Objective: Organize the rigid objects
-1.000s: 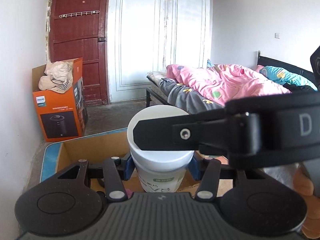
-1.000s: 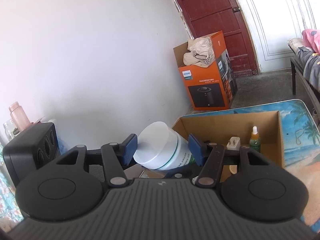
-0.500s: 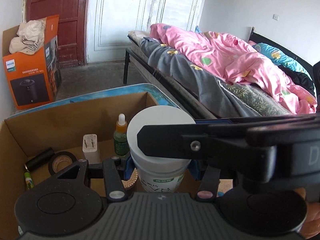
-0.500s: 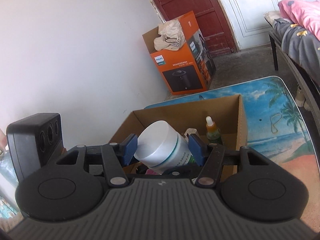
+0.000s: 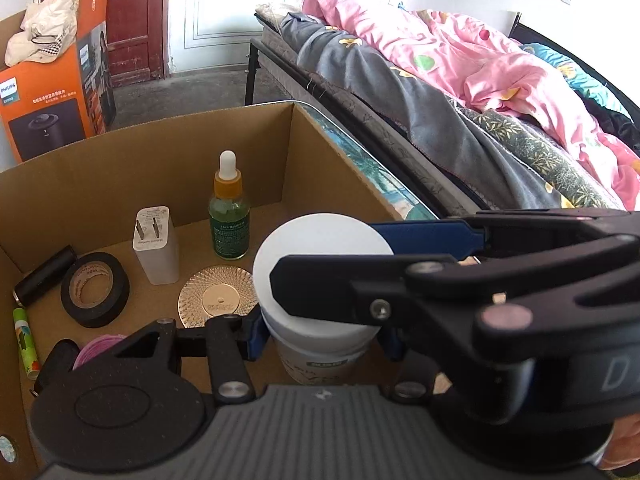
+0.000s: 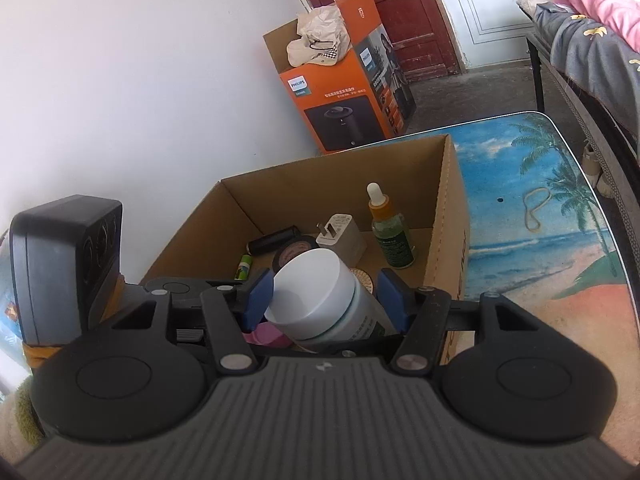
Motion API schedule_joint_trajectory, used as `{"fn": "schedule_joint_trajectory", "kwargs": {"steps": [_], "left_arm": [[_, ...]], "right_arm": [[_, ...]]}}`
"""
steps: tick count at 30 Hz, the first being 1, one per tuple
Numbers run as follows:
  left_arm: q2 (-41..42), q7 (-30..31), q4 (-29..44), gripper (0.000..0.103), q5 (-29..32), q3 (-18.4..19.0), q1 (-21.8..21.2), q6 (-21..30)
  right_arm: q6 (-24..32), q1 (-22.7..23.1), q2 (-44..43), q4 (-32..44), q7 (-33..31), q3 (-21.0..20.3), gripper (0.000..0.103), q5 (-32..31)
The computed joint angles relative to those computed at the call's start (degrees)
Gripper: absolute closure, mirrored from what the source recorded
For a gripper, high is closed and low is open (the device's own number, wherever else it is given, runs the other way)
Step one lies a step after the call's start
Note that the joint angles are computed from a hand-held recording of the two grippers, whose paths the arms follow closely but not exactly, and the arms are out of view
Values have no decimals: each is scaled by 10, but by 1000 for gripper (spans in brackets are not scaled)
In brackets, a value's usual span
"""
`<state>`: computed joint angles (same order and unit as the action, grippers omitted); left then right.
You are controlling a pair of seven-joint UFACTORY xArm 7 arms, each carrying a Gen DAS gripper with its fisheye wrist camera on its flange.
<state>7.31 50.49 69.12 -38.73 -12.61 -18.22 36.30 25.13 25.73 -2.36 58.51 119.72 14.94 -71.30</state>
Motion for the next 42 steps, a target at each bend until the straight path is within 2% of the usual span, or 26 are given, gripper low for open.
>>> {"fn": "schedule_joint_trajectory", "kwargs": {"steps": [3, 10, 12, 14, 18, 23, 28, 33, 37, 42], "left_arm": [[2, -9, -3, 49, 11, -1, -4, -10], [-12, 10, -21, 40, 6, -6, -10, -40], [-20, 25, -31, 32, -3, -6, -12, -53], [-30, 44, -41, 28, -18, -6, -13, -64], [-50, 73, -56, 13, -47, 0, -16, -71], [-98, 159, -92, 10, -145, 20, -20, -78], [-167, 246, -137, 2, -262, 63, -26, -52], [-237, 265, -192, 0, -306, 95, -26, -57], [-273, 232, -226, 0, -284, 100, -25, -109], [-278, 139, -247, 0, -202, 94, -21, -174]], "right_arm": [[5, -1, -4, -5, -2, -1, 44, -5], [8, -4, -12, -11, 14, 5, 42, -19], [14, -4, -17, -13, 23, 8, 39, -26], [23, -2, -24, -16, 34, 13, 38, -33], [36, -4, -46, -27, 83, 23, 35, -62], [82, -1, -80, -41, 138, 50, 28, -83], [180, 18, -110, -48, 176, 96, 15, -82], [306, 48, -105, -23, 147, 142, 2, -42], [424, 87, -60, 34, 90, 166, 1, -7], [574, 143, 42, 144, 31, 170, 1, 21]]}}
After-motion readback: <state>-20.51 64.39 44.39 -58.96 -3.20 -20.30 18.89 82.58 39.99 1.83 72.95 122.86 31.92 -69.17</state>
